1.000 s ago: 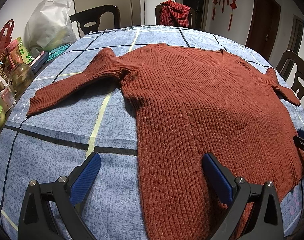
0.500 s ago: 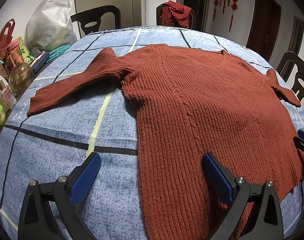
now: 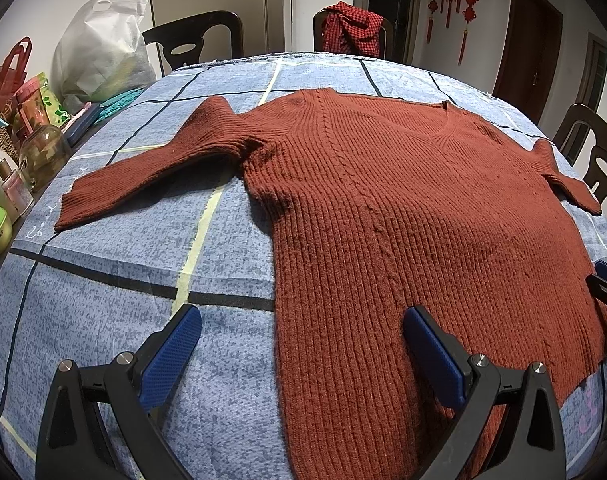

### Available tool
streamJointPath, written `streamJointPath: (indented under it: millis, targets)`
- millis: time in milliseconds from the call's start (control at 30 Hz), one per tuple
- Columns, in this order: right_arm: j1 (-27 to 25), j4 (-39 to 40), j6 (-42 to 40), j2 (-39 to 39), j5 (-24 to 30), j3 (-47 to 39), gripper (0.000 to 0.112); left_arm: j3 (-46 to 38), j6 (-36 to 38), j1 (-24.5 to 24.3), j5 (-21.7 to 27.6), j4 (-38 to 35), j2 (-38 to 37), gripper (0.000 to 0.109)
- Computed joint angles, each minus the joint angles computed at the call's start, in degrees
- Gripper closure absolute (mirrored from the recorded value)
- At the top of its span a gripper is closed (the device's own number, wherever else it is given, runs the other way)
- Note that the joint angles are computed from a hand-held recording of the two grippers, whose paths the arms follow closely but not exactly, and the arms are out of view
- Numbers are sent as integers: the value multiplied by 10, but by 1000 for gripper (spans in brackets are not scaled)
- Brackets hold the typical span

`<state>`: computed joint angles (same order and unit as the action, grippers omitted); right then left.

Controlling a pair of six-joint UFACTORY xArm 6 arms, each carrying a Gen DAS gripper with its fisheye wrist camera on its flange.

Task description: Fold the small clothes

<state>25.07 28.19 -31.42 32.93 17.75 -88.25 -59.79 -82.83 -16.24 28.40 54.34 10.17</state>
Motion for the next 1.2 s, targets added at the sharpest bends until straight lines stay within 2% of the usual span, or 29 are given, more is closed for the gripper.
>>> streamJointPath:
  millis: [567, 667, 733, 800, 867, 967, 1200]
  targets:
    - [1, -31, 21, 1, -6, 2, 53, 5, -4, 1, -1, 4, -3, 6]
    - [-1, -48, 34, 2, 10, -6, 53, 8, 10, 4, -8, -6, -5, 6]
    - [-3, -65, 52, -1, 41, -16, 53, 10, 38, 8, -17, -29, -7, 7]
    - [1, -49, 36, -10, 45, -15, 53, 11, 54, 10, -21, -39, -9, 8]
    - [10, -41, 21, -23, 32, -6, 53, 12, 41, 10, -12, -24, -15, 13]
    - [26, -16, -17, -27, 35, -19, 53, 20, 17, 14, -9, -4, -31, 14]
    - [50, -66, 4, 45, 69, -124, 53, 42, -39, 55, -5, 43, -66, 14]
